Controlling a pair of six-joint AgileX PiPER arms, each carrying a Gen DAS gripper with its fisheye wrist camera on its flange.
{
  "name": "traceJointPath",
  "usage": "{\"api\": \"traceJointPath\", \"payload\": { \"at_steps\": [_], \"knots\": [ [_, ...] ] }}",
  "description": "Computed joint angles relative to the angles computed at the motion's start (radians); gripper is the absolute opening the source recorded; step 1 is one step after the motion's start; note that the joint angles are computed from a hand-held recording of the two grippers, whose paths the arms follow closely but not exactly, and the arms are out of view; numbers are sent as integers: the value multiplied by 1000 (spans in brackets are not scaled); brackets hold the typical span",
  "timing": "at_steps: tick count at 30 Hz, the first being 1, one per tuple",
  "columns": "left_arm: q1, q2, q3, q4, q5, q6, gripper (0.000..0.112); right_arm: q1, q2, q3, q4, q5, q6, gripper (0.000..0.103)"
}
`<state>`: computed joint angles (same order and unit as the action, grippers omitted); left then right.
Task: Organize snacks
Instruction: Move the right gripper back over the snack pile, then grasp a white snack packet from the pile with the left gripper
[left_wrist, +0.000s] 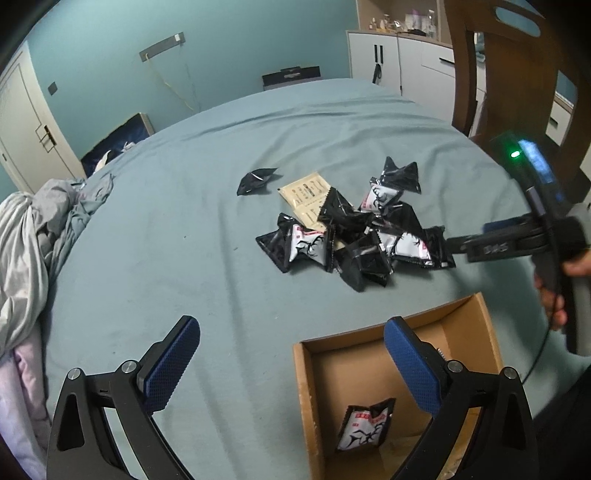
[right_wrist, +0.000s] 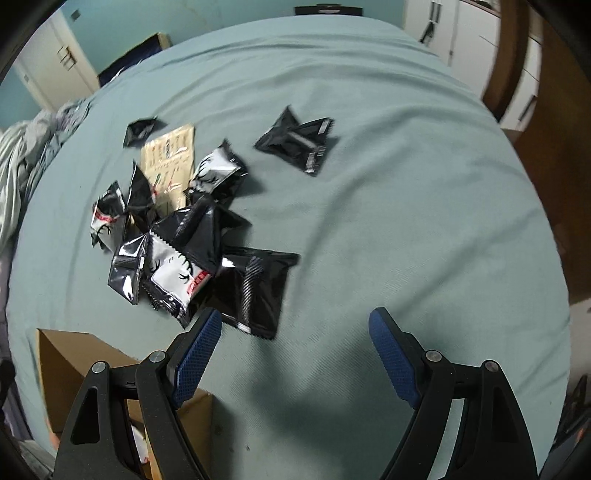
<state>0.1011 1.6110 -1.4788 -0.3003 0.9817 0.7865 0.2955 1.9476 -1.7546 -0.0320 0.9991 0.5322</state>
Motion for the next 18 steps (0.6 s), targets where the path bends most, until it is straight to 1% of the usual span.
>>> {"api": "traceJointPath", "payload": {
  "at_steps": [6,9,10,11,12,13,14,15,17,18],
  "knots": [
    [6,11,-11,-7,8,-2,102,-1,162,-165,15,42,-36,82],
    [5,17,-9,1,-3,-13,102,-5,196,-198,19,32,-28,82],
    [5,22,-14,1,-3,-16,102,-2,202,-209,13,33,-27,80],
    [9,27,-19,-7,0,-15,102,0,203,-212,11,27,-33,76],
    [11,32,-24,-12,3,-18,102,2,198,-205,12,15,-39,63],
    [13,38,-31,-14,9,-23,102,3,194,-201,14,8,-44,54],
    [15,45,-41,-17,17,-30,102,6,189,-193,11,1,-46,49],
    [18,56,-57,-22,29,-39,102,7,183,-184,12,-8,-49,39],
    [25,72,-80,-31,46,-51,102,-7,145,-118,49,-72,-58,30],
    [30,80,-91,-37,54,-56,102,-13,124,-87,73,-99,-63,16]
  ]
}}
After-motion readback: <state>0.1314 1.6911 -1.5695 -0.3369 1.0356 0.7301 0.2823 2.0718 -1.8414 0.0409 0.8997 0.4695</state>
